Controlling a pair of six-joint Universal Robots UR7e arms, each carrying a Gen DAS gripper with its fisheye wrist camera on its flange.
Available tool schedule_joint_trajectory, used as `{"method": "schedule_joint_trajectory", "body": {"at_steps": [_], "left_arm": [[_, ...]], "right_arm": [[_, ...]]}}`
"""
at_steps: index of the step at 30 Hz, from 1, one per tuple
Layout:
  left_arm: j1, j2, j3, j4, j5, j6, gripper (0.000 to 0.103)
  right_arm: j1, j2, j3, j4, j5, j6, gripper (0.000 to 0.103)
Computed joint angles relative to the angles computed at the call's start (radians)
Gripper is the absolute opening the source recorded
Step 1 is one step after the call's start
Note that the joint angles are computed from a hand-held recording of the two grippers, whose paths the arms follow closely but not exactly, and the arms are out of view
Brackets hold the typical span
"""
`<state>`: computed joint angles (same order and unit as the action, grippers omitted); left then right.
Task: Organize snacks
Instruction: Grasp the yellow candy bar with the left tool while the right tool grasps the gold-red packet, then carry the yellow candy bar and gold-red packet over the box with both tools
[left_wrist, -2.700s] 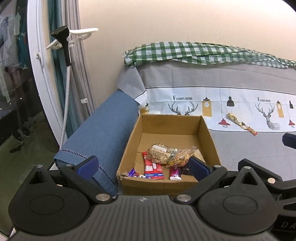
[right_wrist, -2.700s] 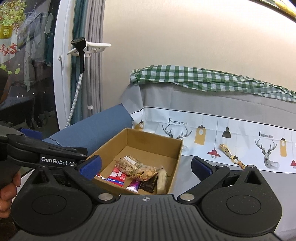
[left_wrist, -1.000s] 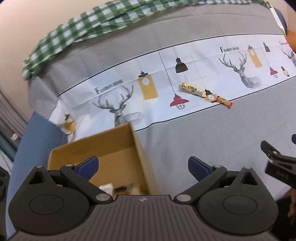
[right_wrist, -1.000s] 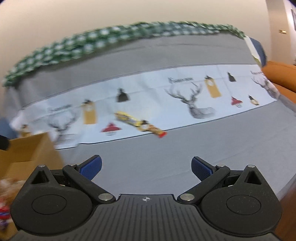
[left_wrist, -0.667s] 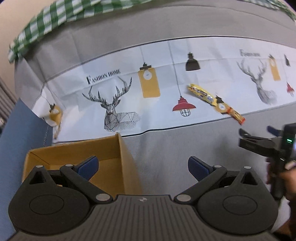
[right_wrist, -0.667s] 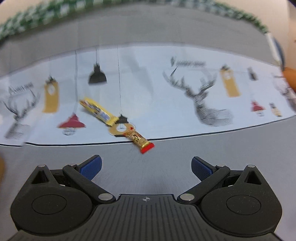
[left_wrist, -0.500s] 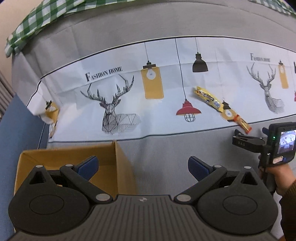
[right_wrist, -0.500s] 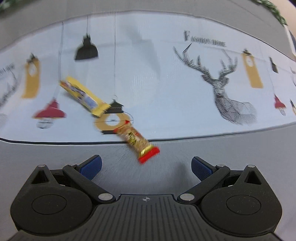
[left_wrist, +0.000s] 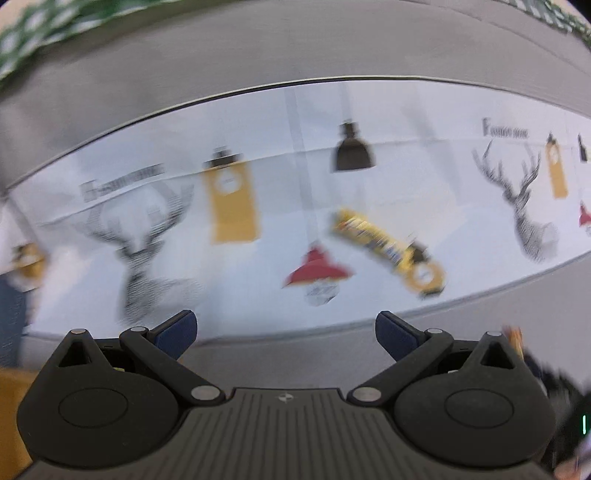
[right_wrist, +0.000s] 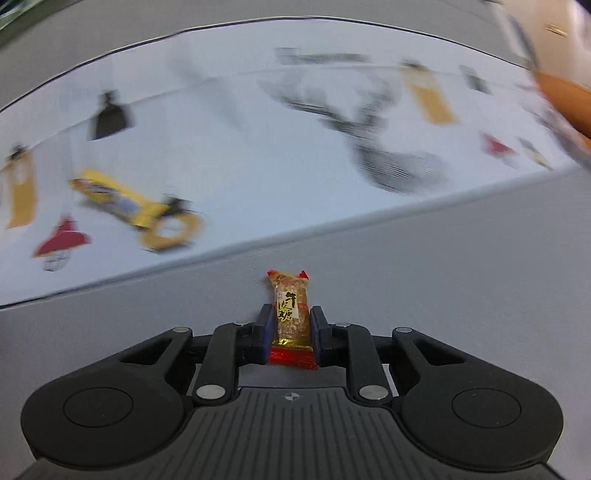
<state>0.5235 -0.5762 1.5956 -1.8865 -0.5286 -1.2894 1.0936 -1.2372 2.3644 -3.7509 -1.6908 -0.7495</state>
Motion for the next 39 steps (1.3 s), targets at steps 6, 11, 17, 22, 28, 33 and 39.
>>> {"method": "schedule_joint_trajectory", "body": {"at_steps": [6, 11, 17, 22, 28, 33, 39], "left_arm": [[0.159, 0.196, -0.197, -0.333, -0.009, 0.264, 0.103], [0.246, 0.296, -0.362, -0.308, -0.036, 0.189, 0.103], [0.254, 0.342, -0.431, -0.252, -0.018, 0.188, 0.086], [0.207, 0.335, -0.457, -0.094, 0.07, 0.172, 0.008], [0.103, 0.194, -0.247, -0.249, 0.086, 0.284, 0.008], [-0.053, -0.023, 0.04, -0.098, 0.008, 0.067, 0.008], [-0.305, -0.272, 0.25, 0.26, -0.175, -0.318, 0.008]], "right_arm": [[-0.094, -0.015, -0.014, -0.066, 0.043, -0.007, 0.022], [-0.133, -0.028, -0.018, -0.046, 0.11, -0.008, 0.036], [-0.154, -0.039, -0.031, -0.029, 0.13, 0.002, 0.058], [-0.141, -0.055, -0.005, -0.004, 0.143, -0.054, 0.019], [-0.15, -0.067, 0.008, -0.089, 0.212, 0.013, 0.019], [-0.157, -0.07, 0.009, -0.13, 0.219, 0.036, 0.019], [-0.14, -0.242, 0.157, -0.091, 0.262, 0.065, 0.019]]}}
